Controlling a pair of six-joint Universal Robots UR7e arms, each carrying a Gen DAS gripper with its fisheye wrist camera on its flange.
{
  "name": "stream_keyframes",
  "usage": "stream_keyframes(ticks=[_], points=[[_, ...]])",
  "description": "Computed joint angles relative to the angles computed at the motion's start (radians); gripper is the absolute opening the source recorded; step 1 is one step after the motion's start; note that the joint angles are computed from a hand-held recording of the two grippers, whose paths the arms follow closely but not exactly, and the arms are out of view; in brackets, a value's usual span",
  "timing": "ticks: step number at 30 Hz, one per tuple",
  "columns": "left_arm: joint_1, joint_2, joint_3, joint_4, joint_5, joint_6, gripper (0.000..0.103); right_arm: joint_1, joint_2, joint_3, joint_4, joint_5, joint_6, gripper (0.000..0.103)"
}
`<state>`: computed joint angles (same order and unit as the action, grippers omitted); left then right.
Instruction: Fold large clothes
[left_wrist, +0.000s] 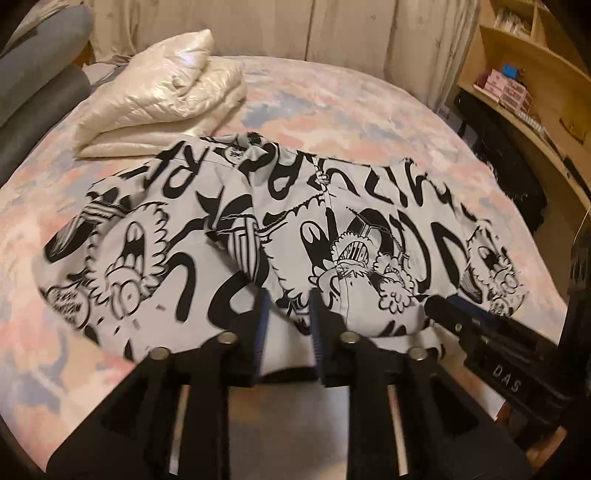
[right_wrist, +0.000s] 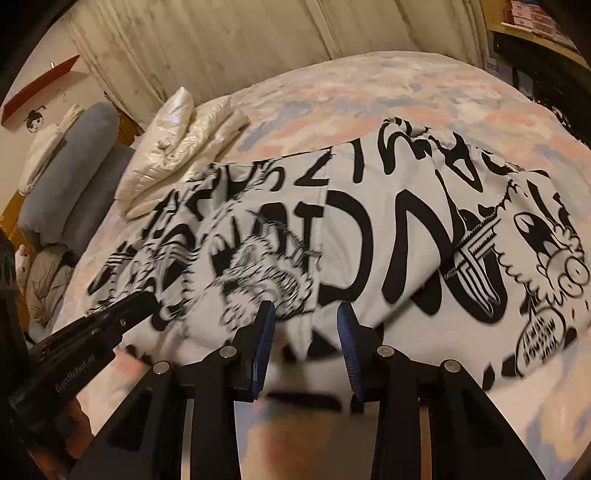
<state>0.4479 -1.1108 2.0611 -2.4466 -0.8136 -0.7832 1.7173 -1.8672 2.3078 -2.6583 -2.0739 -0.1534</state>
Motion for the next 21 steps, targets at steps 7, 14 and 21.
stream_keyframes(ticks=[7, 14, 21], points=[[-0.070, -0.111, 0.051, 0.097, 0.027, -0.118, 0.028, 0.147, -0.059, 0.026, 0.037, -0.082, 0.042, 0.035], [-0.118, -0.198, 0.083, 0.182, 0.042, -0.209, 0.037, 0.286, -0.066, 0.025, 0.044, -0.163, 0.080, 0.036], [-0.108, -0.267, 0.165, 0.034, -0.032, -0.212, 0.066, 0.341, -0.054, 0.028, 0.030, -0.186, 0.083, 0.047]])
